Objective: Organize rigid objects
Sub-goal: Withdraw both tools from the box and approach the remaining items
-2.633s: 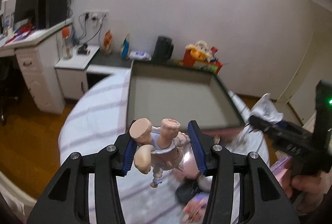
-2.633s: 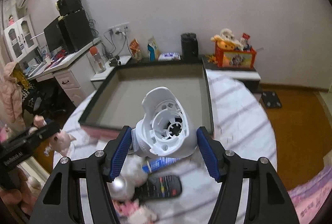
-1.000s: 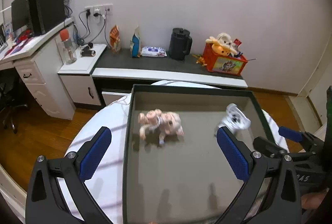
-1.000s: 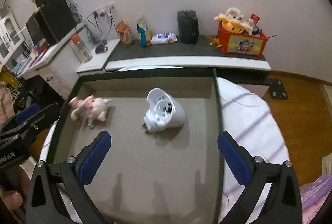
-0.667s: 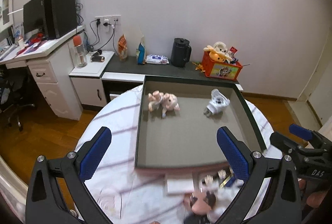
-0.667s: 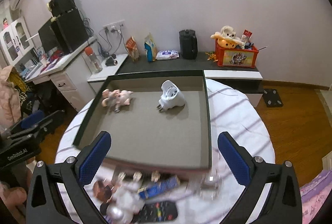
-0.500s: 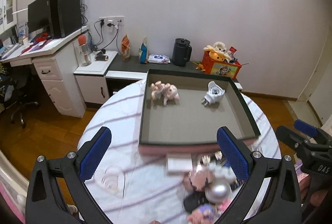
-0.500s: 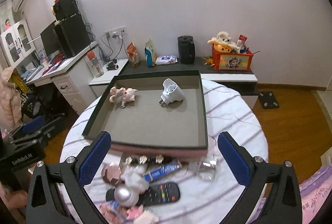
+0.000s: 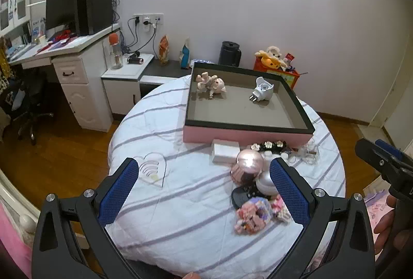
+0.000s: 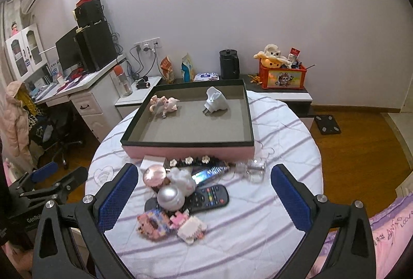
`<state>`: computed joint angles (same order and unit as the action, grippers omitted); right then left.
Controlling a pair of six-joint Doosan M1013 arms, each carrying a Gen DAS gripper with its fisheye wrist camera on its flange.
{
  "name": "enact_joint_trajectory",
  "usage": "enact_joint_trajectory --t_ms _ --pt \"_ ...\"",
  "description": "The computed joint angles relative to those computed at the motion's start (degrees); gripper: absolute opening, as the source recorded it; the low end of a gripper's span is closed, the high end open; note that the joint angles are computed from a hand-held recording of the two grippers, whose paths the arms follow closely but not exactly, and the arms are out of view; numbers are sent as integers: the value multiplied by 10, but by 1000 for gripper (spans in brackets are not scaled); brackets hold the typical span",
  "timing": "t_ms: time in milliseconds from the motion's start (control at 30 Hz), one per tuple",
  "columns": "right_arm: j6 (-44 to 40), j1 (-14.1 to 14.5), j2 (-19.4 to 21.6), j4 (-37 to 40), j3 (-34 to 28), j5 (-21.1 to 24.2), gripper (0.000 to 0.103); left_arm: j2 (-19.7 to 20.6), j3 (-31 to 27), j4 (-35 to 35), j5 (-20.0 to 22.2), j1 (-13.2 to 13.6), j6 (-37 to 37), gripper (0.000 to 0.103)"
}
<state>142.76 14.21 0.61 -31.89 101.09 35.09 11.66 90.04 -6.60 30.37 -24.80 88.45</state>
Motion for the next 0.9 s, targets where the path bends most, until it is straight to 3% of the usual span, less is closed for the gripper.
enact_joint_trajectory --t_ms 400,900 --pt "47 10 -33 -26 40 16 103 -29 42 -15 0 -5 8 103" --pt "53 20 -45 -31 50 17 103 -47 55 25 -9 -18 -13 103"
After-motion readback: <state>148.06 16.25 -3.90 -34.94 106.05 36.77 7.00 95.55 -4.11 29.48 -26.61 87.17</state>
